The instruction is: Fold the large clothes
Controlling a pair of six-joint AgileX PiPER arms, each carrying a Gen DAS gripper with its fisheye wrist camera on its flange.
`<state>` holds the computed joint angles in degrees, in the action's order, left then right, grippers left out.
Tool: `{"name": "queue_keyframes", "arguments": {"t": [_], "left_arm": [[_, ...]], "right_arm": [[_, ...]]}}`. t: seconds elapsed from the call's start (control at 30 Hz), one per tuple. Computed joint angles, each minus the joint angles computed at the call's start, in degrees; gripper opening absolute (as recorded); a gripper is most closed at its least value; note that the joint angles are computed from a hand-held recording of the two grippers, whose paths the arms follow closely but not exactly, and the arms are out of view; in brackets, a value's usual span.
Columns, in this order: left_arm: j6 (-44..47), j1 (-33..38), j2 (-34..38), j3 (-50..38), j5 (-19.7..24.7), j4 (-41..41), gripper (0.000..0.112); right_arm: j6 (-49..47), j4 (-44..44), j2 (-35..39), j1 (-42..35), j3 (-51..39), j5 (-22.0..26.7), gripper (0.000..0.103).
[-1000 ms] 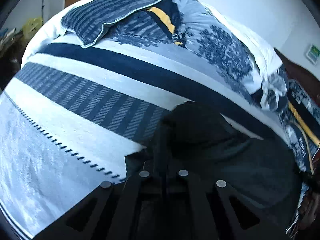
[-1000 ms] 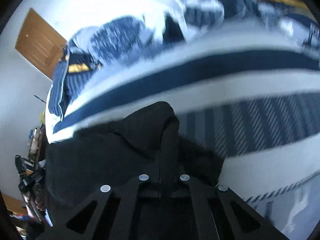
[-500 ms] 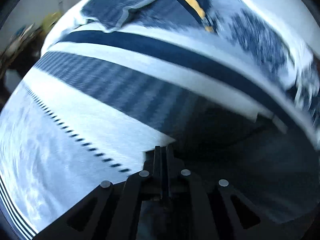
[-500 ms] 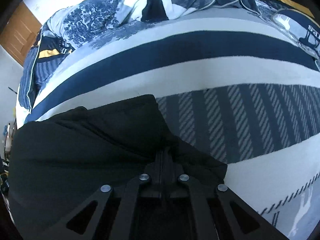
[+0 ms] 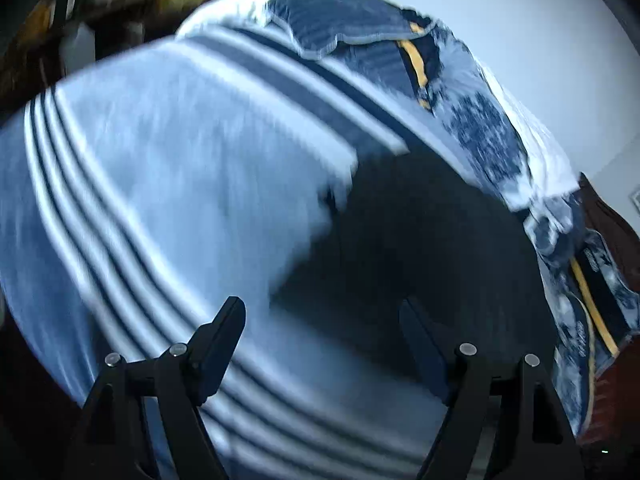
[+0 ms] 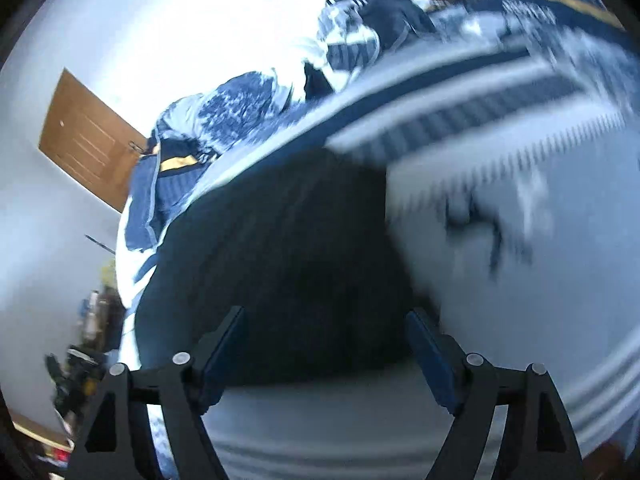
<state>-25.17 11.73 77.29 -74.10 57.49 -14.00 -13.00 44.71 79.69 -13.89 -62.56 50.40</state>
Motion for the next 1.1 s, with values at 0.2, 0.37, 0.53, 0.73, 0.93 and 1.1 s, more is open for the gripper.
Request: {"name": "queue_keyframes", "arguments": {"t": [0.2, 0.37, 0.53, 0.73, 0.93, 1.1], "left_arm": [[-2.5, -4.3, -4.2, 10.6, -2.7, -7.7, 0.081], [-0.8, 0.6, 0.4, 9.0, -4.9, -12.6, 0.082], [3.1, 3.5, 6.7, 7.7, -7.2, -19.2, 0.082], [3.5, 3.5, 12.9, 6.0, -12.3, -23.5, 0.065], [7.2, 4.3, 12.1, 4.2, -12.9, -25.2, 0.004], [7.5, 4.2, 4.9, 5.6, -8.9, -19.5, 0.003]], "right_arm": [[-0.6, 10.4, -3.5, 4.5, 13.8, -6.1, 0.083], [-3.3, 16.5, 1.9, -0.1, 11.2, -3.1, 0.083], [-6.4, 23.9, 11.6, -3.1, 7.4, -0.9, 0.083], [-10.1, 30.4, 22.8, -4.4, 1.2, 1.6, 0.067], [-12.2, 32.8, 24.1, -4.7, -1.1, 2.4, 0.013], [-14.5, 30.7, 15.5, -6.1, 3.6, 2.9, 0.006]]}}
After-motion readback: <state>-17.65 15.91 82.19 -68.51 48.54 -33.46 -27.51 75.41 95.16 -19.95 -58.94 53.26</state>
